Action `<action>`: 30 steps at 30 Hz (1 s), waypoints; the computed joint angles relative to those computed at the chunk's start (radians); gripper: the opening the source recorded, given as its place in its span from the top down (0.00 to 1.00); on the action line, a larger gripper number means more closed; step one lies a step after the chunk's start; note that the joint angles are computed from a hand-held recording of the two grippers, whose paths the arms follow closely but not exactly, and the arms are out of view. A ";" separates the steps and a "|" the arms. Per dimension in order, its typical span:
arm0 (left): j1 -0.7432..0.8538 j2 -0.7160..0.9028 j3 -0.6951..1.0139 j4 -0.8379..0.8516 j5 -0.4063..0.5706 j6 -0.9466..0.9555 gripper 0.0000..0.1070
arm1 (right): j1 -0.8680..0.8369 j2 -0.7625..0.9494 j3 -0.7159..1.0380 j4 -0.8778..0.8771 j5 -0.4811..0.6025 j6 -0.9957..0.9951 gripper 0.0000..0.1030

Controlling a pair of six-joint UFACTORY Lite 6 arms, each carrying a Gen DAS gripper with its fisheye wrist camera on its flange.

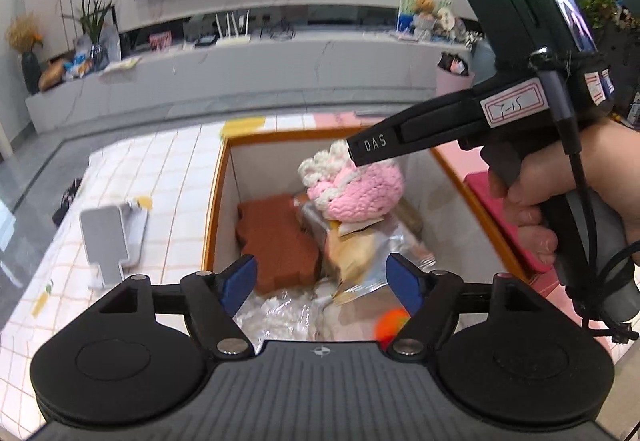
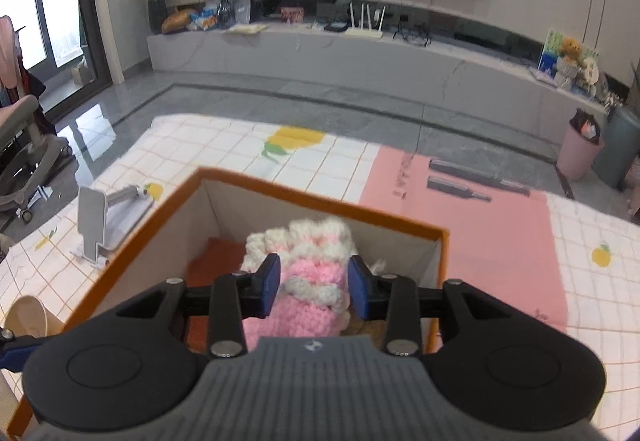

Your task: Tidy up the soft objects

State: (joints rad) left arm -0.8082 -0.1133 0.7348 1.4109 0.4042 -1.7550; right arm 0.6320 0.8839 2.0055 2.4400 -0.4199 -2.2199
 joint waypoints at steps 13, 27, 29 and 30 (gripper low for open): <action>-0.289 -0.219 -0.030 0.039 0.335 -0.127 0.09 | 0.016 -0.636 -0.728 -0.788 0.091 0.943 0.28; -0.871 -0.081 0.149 -0.019 0.933 -0.219 0.09 | 0.715 -1.348 -1.385 -0.662 -0.691 1.159 0.16; -0.901 -0.023 0.182 -0.041 0.941 -0.266 0.09 | 0.846 -1.362 -1.417 -0.626 -0.803 1.218 0.16; -0.911 0.003 0.190 -0.049 0.938 -0.301 0.09 | 0.903 -1.365 -1.430 -0.611 -0.849 1.245 0.16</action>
State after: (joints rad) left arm -1.7192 -0.1106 0.9252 1.3622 1.3421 -2.0564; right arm 1.5349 -0.4807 0.5752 1.8291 -1.2686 -0.9745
